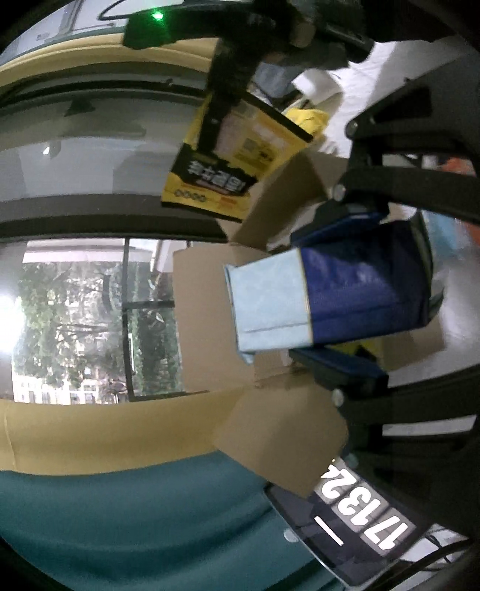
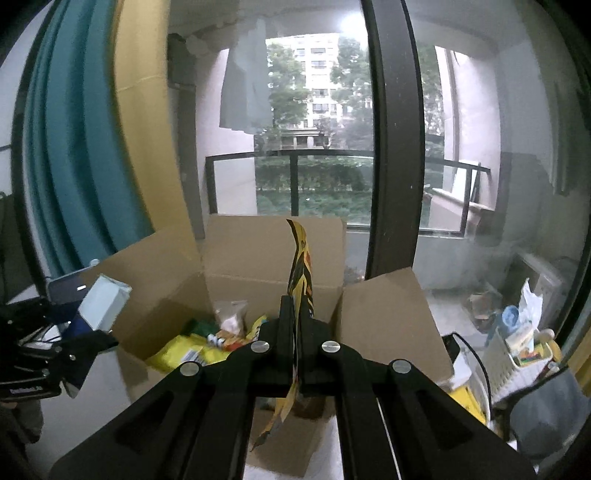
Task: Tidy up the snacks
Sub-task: 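Carry both held items into the box and open both grippers, then withdraw both grippers from the box back to the table snacks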
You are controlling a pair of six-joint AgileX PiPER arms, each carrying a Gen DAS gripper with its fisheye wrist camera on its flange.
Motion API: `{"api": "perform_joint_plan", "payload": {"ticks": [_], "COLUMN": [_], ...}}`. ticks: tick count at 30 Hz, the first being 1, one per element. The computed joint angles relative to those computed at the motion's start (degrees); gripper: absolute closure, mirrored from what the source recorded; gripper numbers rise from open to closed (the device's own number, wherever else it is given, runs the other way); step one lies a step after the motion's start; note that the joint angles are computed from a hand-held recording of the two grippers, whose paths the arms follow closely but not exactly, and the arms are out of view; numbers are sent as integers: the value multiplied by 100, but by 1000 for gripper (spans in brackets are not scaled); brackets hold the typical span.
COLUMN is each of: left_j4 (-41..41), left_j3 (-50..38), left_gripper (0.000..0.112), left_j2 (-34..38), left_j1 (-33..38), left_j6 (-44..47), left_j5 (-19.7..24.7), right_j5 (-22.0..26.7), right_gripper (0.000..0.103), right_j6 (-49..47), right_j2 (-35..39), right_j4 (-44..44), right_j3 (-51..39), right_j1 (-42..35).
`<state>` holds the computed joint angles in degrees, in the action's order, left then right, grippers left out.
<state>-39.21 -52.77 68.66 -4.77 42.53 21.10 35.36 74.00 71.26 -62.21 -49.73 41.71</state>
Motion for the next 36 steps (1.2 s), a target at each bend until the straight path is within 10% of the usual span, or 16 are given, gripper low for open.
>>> {"api": "perform_joint_plan", "payload": {"ticks": [10, 18, 25, 30, 36], "left_j4": [-303, 754, 802, 1127, 1194], "left_j3": [-1316, -2075, -2173, -2102, -1639], "left_gripper": [57, 55, 37, 37, 37], "left_j2": [1903, 2754, 2730, 2571, 1919], "left_j1": [-131, -127, -100, -349, -472], "left_j6": [-197, -1379, -1477, -1829, -1947], "left_j5": [-246, 151, 316, 253, 206], "right_j5": [-588, 317, 70, 151, 497], "right_gripper": [102, 102, 101, 68, 64], "right_j6": [62, -207, -1026, -1245, -1279], "right_j2": [1365, 2514, 2662, 2341, 1752], "right_j4": [-351, -388, 586, 922, 1116], "right_j3": [-600, -1017, -1053, -973, -828], "right_j1": [-977, -700, -801, -774, -381]}}
